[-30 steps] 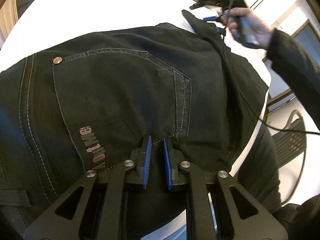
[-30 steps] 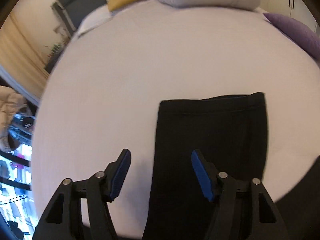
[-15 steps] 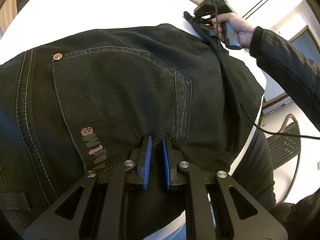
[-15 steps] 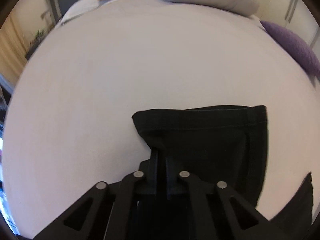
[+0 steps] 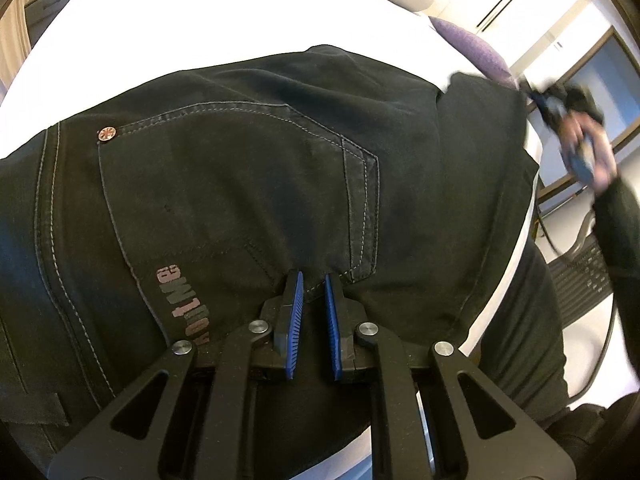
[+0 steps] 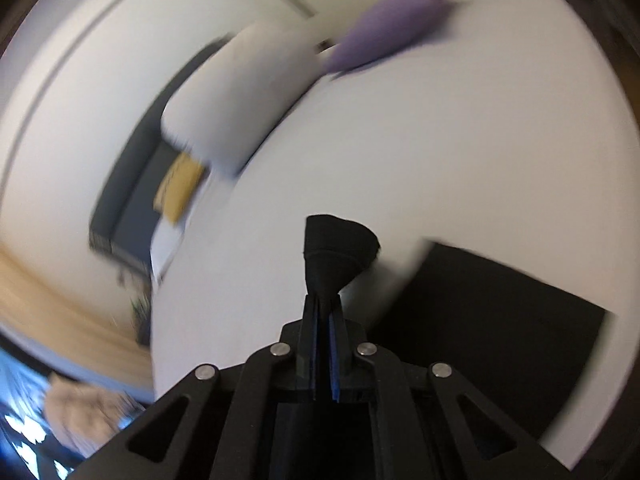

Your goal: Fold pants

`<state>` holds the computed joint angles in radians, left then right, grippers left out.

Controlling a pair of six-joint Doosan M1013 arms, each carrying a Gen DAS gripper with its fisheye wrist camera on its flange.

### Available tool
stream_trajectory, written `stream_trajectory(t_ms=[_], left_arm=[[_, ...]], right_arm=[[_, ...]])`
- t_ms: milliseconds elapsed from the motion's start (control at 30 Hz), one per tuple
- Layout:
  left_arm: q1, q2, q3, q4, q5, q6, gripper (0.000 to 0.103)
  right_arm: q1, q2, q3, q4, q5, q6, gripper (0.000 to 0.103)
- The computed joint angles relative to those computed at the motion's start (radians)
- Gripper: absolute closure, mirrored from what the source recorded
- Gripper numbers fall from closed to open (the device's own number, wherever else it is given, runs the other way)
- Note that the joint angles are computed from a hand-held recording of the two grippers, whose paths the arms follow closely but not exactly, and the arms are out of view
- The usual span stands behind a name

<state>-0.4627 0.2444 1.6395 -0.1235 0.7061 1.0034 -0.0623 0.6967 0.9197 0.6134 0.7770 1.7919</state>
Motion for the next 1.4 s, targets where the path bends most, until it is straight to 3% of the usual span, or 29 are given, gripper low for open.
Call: stream_trajectory(t_ms=[167,233,300,333,400,467,567,667,700,733,1033,1267,1400], left_arm=[[-0.007,0.012,-0.025,0.031,0.032,-0.036,0.092],[-0.013,0.018,-0.037,0.055,0.051,-0.054,0.092],[-0.018,0.024,-0.05,0.075,0.07,-0.073,0.092],[-0.02,0.026,-0.054,0.081,0.076,-0.079,0.092],[-0.025,0.031,-0.064,0.097,0.089,-0.094,0.092],[-0.031,0.033,-0.068,0.114,0.097,-0.11,0.092],[-0.038,0.037,-0.076,0.135,0.106,-0.136,0.092],[-0.041,0.037,-0.077,0.147,0.108,-0.153,0.092],[-0.042,0.035,-0.074,0.146,0.105,-0.157,0.092],[-0.04,0.032,-0.07,0.142,0.099,-0.159,0.092],[-0.027,0.022,-0.067,0.106,0.117,-0.132,0.092],[-0.028,0.017,-0.071,0.109,0.142,-0.127,0.092],[-0.023,-0.002,-0.044,0.097,0.116,-0.134,0.092]], right_arm=[[-0.053,-0.078,0.233,0.131,-0.081,0.016,0.092],[-0.065,-0.076,0.263,0.226,-0.057,-0.009,0.062],[-0.063,-0.083,0.307,0.397,-0.089,-0.124,0.046],[-0.058,-0.093,0.321,0.42,-0.104,-0.157,0.035],[-0.049,-0.089,0.309,0.438,-0.105,-0.179,0.022],[-0.058,-0.092,0.315,0.458,-0.097,-0.193,0.02],[-0.061,-0.088,0.302,0.369,-0.089,-0.12,0.03],[-0.068,-0.064,0.266,0.305,-0.062,-0.056,0.069],[-0.075,-0.062,0.263,0.284,-0.044,-0.03,0.093],[-0.082,-0.058,0.261,0.266,-0.03,0.005,0.099],[-0.123,-0.126,0.39,0.359,-0.107,-0.023,0.1],[-0.136,-0.125,0.4,0.383,-0.085,-0.009,0.1],[-0.15,-0.108,0.409,0.504,-0.059,-0.093,0.102]])
